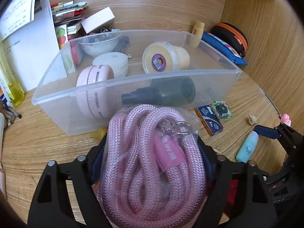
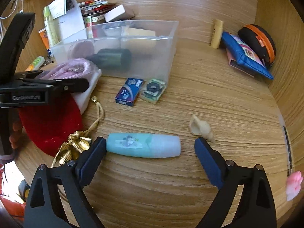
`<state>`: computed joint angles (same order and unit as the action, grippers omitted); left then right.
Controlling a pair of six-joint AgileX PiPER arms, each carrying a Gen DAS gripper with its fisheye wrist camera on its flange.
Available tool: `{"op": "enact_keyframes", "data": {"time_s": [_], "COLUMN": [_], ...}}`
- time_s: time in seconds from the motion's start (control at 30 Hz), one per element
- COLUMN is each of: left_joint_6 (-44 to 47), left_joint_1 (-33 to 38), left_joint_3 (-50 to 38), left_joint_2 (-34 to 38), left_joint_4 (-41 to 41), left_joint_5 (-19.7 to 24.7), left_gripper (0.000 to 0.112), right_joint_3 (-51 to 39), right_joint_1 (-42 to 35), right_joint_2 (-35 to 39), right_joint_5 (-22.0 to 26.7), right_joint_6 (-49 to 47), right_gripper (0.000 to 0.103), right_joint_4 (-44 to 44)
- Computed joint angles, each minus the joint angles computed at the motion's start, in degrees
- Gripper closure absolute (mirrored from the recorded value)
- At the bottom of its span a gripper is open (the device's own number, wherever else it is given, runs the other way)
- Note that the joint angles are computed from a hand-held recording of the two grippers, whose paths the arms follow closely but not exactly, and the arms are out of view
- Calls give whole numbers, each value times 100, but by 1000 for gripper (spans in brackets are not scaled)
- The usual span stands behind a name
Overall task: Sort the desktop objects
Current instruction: 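Grasp the bagged pink rope with left gripper while right grasps blue tube, then lift the bagged pink rope toward the box with left while right carries blue tube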
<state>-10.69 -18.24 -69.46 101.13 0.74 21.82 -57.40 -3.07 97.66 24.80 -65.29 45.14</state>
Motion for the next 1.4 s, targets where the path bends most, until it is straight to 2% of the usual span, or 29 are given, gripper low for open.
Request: {"op": "enact_keyframes", "data": {"time_s": [0.13, 0.17, 0.23, 0.37, 0.6, 0.67, 0.73, 0.87, 1.2, 1.4], "left_joint_6": [298, 378, 444, 34, -603, -1126, -1062, -920, -2019, -1988], "left_joint_1": [84, 110, 129, 69, 21, -4, 9, 42, 108, 210], "left_joint_3": [75, 98, 166, 318, 733, 835, 925, 1064, 1445, 1485], "left_joint_2": [-56, -72, -115, -237, -529, -619, -714, -921, -1534, -1699], "left_joint_4": [-335, -415, -480, -21, 477, 933, 805, 594, 1589, 1565], "left_joint_5": [-117, -143, -214, -378, -799, -906, -991, -1054, -1174, -1203], "left_gripper": [41, 43, 45, 48, 49, 49, 49, 49, 49, 49], "right_joint_3": [-9, -18, -22, -47, -273, -366, -425, -459, -721, -926], "right_joint_1": [-23, -16, -4, -43, -409, -508, -554, -537, -551, -404], "right_joint_2": [-7, -2, 8, 30, 84, 106, 95, 4, -22, -18], "right_joint_5": [23, 20, -5, 42, 594, 798, 905, 892, 1108, 1091], "right_joint_6": [-126, -98, -83, -101, -264, -285, -273, -270, -256, -222], "right_gripper": [30, 32, 32, 32, 32, 32, 32, 32, 32, 32], "right_joint_4": [137, 116, 123, 270, 739, 861, 927, 964, 1129, 1191]}}
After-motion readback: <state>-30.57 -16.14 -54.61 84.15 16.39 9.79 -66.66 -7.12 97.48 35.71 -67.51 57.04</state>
